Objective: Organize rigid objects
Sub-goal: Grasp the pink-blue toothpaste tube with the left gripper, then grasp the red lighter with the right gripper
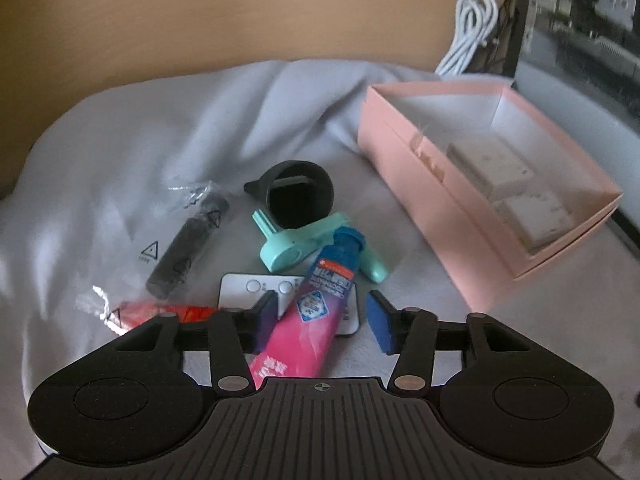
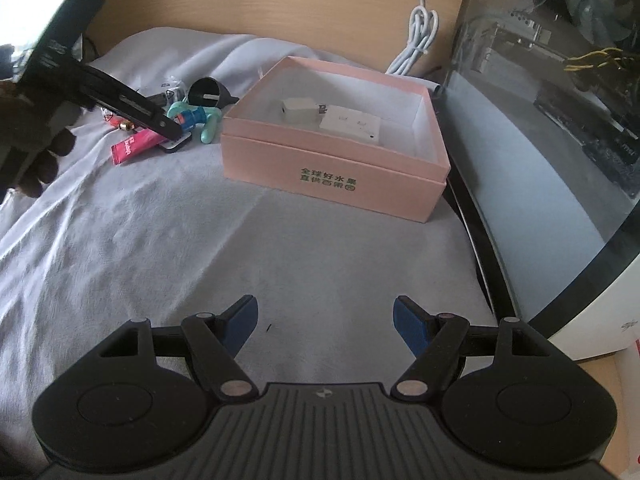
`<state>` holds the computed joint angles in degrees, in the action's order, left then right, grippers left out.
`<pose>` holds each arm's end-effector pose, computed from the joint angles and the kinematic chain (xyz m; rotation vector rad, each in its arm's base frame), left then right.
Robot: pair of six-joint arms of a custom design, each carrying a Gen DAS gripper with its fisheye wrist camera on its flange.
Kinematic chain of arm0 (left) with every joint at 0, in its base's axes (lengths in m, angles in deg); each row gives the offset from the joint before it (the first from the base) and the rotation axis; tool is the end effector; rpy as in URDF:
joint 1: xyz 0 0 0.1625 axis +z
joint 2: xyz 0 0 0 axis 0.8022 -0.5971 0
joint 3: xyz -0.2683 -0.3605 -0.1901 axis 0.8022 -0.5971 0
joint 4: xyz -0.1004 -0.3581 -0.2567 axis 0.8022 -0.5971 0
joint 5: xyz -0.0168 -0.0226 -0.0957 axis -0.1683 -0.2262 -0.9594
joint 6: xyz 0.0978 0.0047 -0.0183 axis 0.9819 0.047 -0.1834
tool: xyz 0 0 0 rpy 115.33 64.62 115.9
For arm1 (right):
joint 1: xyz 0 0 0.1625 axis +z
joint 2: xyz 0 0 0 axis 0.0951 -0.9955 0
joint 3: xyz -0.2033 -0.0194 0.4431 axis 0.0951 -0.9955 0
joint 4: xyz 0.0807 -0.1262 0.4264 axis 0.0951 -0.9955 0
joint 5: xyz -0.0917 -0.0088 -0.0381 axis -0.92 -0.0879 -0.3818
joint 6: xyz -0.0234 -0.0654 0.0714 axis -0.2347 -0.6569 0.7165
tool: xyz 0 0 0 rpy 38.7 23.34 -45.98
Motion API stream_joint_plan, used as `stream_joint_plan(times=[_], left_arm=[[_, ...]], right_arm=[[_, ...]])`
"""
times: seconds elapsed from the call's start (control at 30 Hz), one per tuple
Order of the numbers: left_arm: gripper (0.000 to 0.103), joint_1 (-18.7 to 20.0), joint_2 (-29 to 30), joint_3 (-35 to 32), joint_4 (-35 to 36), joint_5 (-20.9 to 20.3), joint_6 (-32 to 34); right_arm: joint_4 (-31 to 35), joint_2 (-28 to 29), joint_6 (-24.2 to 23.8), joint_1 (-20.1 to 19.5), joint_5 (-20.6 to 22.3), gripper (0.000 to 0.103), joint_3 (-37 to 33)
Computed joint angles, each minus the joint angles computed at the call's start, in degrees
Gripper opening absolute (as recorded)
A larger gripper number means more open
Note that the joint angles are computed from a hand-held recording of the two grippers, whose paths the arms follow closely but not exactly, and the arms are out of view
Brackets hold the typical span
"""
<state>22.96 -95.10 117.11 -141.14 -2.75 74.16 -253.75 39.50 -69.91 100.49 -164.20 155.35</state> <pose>0.0830 -0.5285 0.2822 0.2508 2.1786 -0.8528 0.2361 -0.4846 -0.0695 1.1778 -2.2210 0.6524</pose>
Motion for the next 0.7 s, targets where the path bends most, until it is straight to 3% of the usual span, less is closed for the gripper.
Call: stream_joint_plan(times=[0.07, 0.33, 0.47, 0.57, 0.7], left_arm=[[0.038, 0.1, 0.8, -0.6, -0.6, 1.0, 1.0], [0.034, -0.6, 0.5, 0.0, 0.2, 1.8, 1.8], [0.033, -1.2, -2.8, 3.3, 2.7, -0.3, -2.7], [0.033, -2.6, -6.2, 7.9, 3.3, 0.1, -5.7], [0.033, -5.1, -13.5, 14.5, 7.4, 1.8, -14.7]], right_arm=[[0.2, 0.0, 0.0, 0.0, 0.0, 0.075, 0.1], [0.3, -0.1, 0.0, -0.4, 0.2, 0.075, 0.4], [0.6, -0.2, 0.1, -0.4, 1.1, 0.075, 0.2], [1.9, -0.3, -0.4, -0.1, 2.7, 0.075, -0.5], [7.1, -0.6, 0.0, 1.2, 6.1, 0.075, -2.5]])
